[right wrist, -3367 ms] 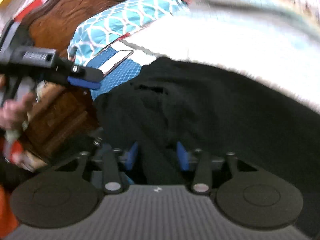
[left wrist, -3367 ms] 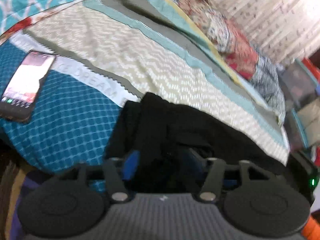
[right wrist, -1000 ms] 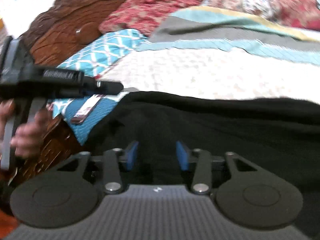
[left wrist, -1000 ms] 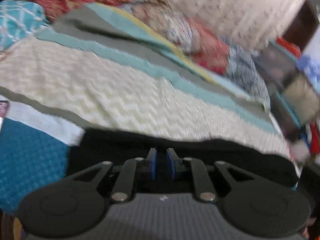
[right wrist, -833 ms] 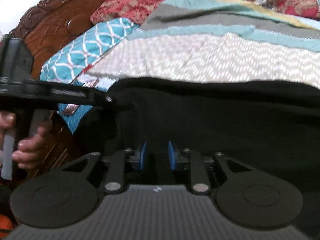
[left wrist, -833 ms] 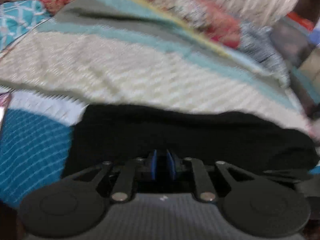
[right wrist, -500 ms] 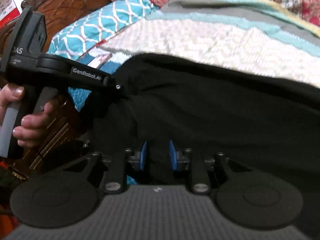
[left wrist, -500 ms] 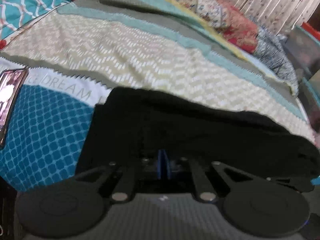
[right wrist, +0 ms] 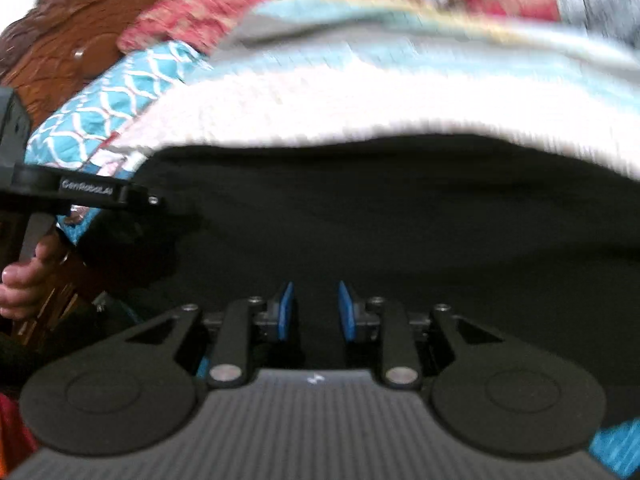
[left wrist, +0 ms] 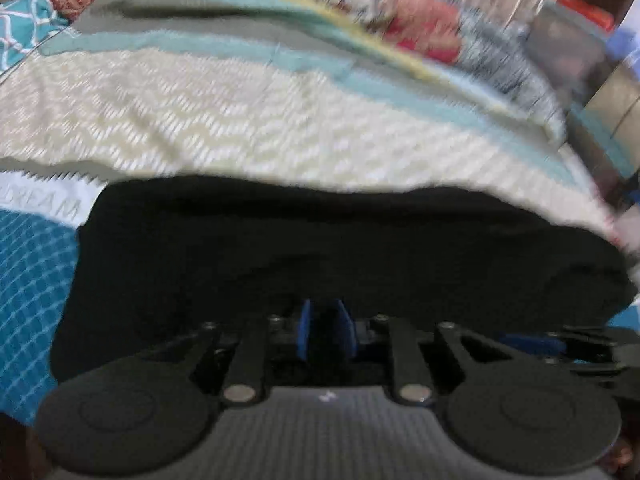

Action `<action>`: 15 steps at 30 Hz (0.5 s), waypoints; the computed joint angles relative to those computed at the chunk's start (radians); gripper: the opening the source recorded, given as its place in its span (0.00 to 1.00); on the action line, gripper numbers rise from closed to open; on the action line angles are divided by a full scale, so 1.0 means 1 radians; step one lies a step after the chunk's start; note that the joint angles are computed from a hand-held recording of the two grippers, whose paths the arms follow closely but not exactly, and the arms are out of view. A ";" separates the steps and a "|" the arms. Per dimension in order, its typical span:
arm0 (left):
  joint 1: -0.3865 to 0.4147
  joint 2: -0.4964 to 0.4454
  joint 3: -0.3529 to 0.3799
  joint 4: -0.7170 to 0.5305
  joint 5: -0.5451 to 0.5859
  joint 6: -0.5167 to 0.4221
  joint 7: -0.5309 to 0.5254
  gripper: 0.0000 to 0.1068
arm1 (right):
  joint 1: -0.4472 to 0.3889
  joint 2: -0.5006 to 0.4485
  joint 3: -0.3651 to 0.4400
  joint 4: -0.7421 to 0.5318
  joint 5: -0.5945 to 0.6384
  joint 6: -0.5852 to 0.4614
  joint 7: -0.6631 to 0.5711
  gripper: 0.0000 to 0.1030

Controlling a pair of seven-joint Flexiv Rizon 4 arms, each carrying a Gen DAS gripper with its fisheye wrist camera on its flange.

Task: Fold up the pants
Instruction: 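Lay the folded pants flat with both grippers and open them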

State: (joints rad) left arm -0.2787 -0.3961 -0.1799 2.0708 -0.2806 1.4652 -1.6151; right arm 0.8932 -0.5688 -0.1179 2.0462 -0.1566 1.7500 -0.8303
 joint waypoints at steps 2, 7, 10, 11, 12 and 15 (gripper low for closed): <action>-0.033 0.000 0.023 0.025 -0.115 -0.004 0.078 0.14 | -0.065 -0.011 0.080 0.006 0.017 0.004 0.004 0.29; 0.072 0.029 -0.086 0.049 -0.095 0.013 0.047 0.17 | -0.042 0.007 0.070 0.036 0.032 0.059 -0.008 0.29; 0.070 0.033 -0.107 0.040 -0.094 0.058 0.085 0.27 | 0.061 0.025 -0.038 0.064 0.088 0.095 -0.029 0.29; 0.065 0.030 -0.110 0.033 -0.086 0.075 0.097 0.28 | 0.098 0.027 -0.078 0.070 0.117 0.108 -0.036 0.29; 0.061 0.027 -0.114 0.027 -0.080 0.085 0.104 0.28 | 0.132 0.026 -0.117 0.072 0.148 0.115 -0.043 0.29; 0.048 0.002 -0.118 -0.008 -0.072 0.070 0.111 0.29 | 0.226 0.017 -0.225 0.072 0.231 0.097 -0.048 0.30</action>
